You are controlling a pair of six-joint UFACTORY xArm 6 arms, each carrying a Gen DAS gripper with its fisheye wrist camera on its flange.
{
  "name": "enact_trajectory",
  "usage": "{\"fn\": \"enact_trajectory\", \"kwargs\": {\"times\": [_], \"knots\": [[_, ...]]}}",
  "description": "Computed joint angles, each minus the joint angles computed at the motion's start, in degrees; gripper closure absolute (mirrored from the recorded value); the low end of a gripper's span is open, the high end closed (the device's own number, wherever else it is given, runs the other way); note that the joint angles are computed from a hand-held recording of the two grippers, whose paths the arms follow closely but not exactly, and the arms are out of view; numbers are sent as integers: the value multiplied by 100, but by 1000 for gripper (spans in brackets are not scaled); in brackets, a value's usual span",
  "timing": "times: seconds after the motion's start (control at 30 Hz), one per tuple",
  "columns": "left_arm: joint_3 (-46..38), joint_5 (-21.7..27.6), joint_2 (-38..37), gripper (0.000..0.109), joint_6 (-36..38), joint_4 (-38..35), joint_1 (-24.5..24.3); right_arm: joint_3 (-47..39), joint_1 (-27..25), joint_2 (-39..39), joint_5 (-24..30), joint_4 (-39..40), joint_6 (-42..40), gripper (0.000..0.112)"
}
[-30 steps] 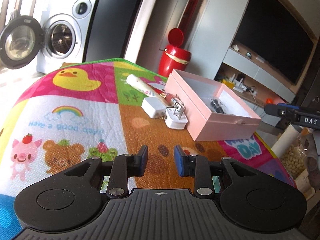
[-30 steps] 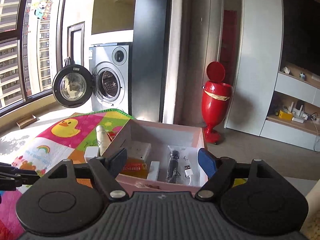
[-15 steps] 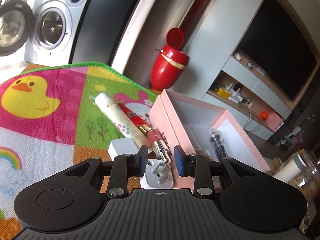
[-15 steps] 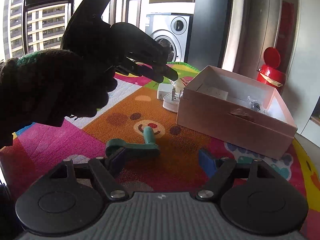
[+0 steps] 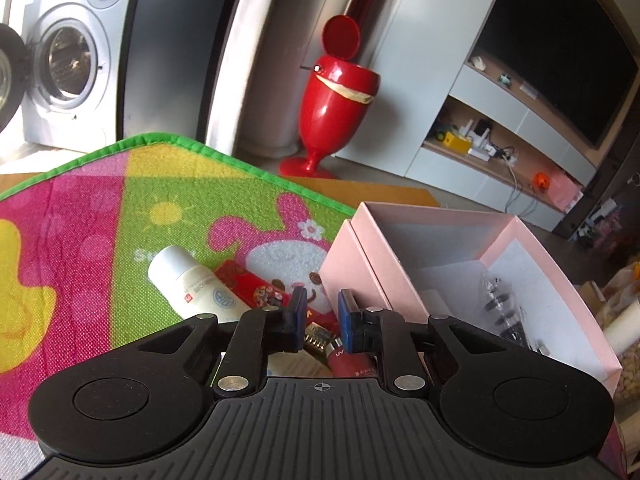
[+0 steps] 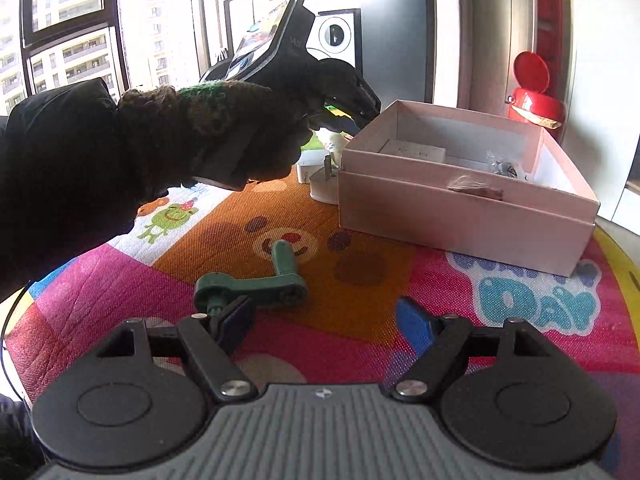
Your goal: Organize rigid objects
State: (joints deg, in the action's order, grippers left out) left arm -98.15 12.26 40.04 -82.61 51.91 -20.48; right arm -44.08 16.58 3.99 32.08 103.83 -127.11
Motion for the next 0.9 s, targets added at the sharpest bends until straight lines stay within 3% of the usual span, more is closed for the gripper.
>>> {"fn": "enact_trajectory", "kwargs": {"times": [0.17, 0.3, 0.47, 0.6, 0.73, 0.8, 0.9], "knots": [[840, -419, -513, 87, -311, 532, -88, 65, 48, -63, 55, -171, -92, 34], [1585, -808, -1035, 86, -1493, 1641, -149, 133, 168, -128, 5, -342, -25, 34], [2357, -899, -1722, 85, -3386, 3340, -296, 249, 278, -246, 112, -652, 152, 34], [3007, -165, -2474, 85, -4890, 4607, -606, 291, 514, -335, 105, -522, 44, 33], [3702, 1139, -3175, 85, -4960, 4256, -1043, 99, 970, -183, -411, 207, -490, 33], [3835, 1395, -3310, 85, -5279, 4308, -1160, -80, 1261, -50, -932, 880, -1203, 33], [3985, 1382, -3455, 85, -5373, 4432, -1275, -160, 1160, -4, -1190, 1359, -1821, 33]]}}
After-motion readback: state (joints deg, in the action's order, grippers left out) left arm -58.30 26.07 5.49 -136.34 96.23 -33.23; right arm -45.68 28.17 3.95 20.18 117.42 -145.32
